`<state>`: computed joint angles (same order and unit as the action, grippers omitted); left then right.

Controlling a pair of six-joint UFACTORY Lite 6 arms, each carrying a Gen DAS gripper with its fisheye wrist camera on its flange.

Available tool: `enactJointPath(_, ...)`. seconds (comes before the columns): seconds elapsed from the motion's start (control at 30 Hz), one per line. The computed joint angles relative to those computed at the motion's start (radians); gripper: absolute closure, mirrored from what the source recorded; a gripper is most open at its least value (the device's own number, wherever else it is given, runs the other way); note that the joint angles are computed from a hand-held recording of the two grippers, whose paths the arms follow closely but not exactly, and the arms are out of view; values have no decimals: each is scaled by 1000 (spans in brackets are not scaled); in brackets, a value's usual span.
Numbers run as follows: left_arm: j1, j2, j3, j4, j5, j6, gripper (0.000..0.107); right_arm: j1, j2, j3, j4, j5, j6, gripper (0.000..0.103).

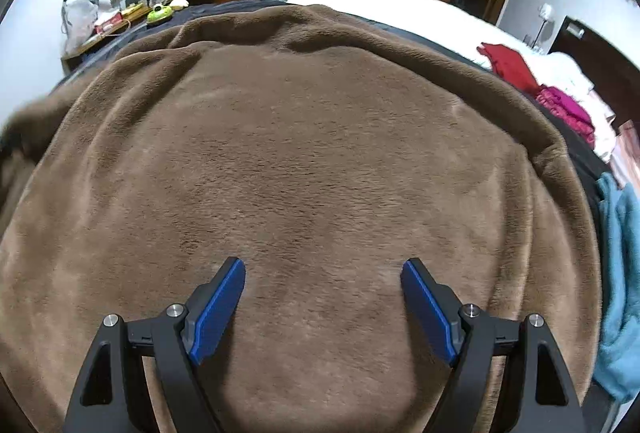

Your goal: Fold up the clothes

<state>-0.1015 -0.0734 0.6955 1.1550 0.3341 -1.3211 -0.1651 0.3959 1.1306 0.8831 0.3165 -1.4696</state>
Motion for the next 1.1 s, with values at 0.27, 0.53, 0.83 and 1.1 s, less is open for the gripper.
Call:
enactJointPath(0.27, 82, 339, 388, 6, 132, -8, 93, -52, 27, 29, 26, 51, -40, 19)
enactJointPath(0.53, 91, 518, 483, -83, 241, 45, 65, -84, 83, 78, 96, 100, -97, 9)
enactJointPath(0.83, 0, 280, 323, -13, 282, -160, 46, -80, 98, 118, -19, 142, 37, 1)
enactJointPath(1.1, -299, 304, 392, 31, 299, -229, 38, -242, 85, 229, -181, 288, 186, 1)
